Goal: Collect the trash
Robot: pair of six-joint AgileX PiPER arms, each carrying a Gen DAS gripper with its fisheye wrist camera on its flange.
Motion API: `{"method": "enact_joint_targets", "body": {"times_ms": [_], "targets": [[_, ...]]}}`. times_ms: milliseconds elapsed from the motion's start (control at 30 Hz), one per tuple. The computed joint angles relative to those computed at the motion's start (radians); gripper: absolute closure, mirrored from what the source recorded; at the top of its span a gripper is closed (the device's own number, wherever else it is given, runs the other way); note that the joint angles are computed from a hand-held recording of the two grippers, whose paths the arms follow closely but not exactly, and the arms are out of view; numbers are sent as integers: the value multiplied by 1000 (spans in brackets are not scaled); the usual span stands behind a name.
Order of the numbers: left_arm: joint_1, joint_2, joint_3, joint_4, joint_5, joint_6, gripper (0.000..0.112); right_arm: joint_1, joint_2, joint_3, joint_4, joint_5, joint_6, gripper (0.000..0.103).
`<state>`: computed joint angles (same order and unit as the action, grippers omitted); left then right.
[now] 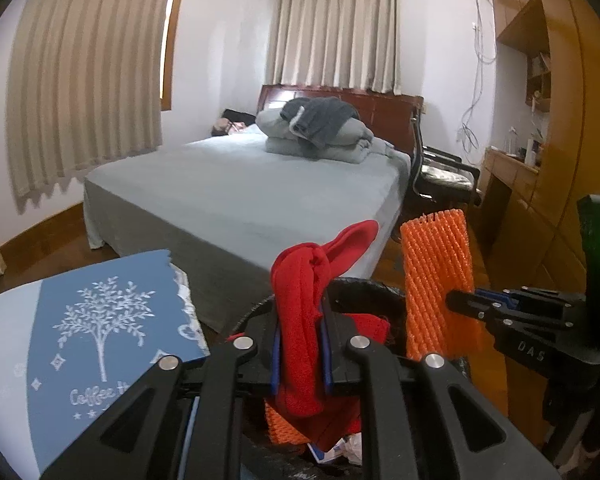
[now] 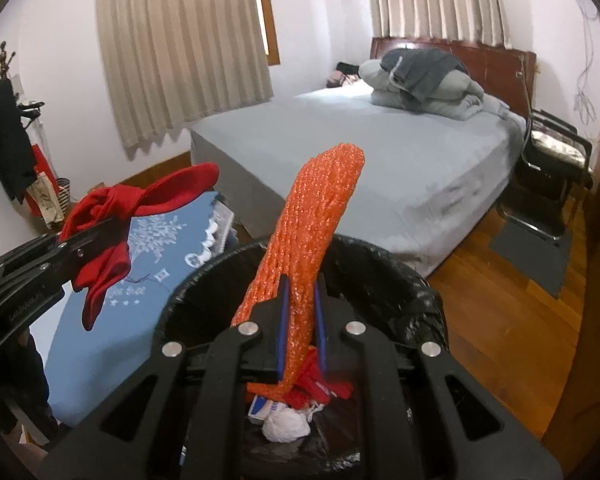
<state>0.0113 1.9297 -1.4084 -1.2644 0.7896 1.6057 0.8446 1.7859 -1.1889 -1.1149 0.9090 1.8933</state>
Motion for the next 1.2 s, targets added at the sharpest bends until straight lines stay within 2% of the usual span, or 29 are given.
{"method": "enact_joint_targets", "body": {"times_ms": [200,300,367,500,567,600,667,700,800,933,1200], "targets": [[-47,50,-35,53,-8,-52,97,-33,16,34,20,-38,18,89],[-62,79,-60,85,10,-84,86,-55,29,47,32,-63,14,89],[-66,96,-76,105,27,-107,68,-70,42,49,51,-81,6,78],[-60,107,-81,110,34,-117,50,-78,45,75,52,-94,38,62],[-53,106,-78,103,30,-118,39,-73,42,83,47,-87,57,46],[-44,102,-76,99,28,-120,37,-69,38,86,45,-82,65,42],[-33,93,-74,93,14,-120,24,-60,31,84,33,-58,78,18],[-30,89,-71,90,5,-118,22,-55,28,83,27,-46,83,14],[-7,62,-60,101,-20,-133,15,-43,10,74,23,-29,78,9],[34,32,-53,113,-27,-145,15,-25,-16,40,27,-17,65,7],[114,-57,-6,141,-29,-157,15,56,-7,-124,60,97,-76,6]]}}
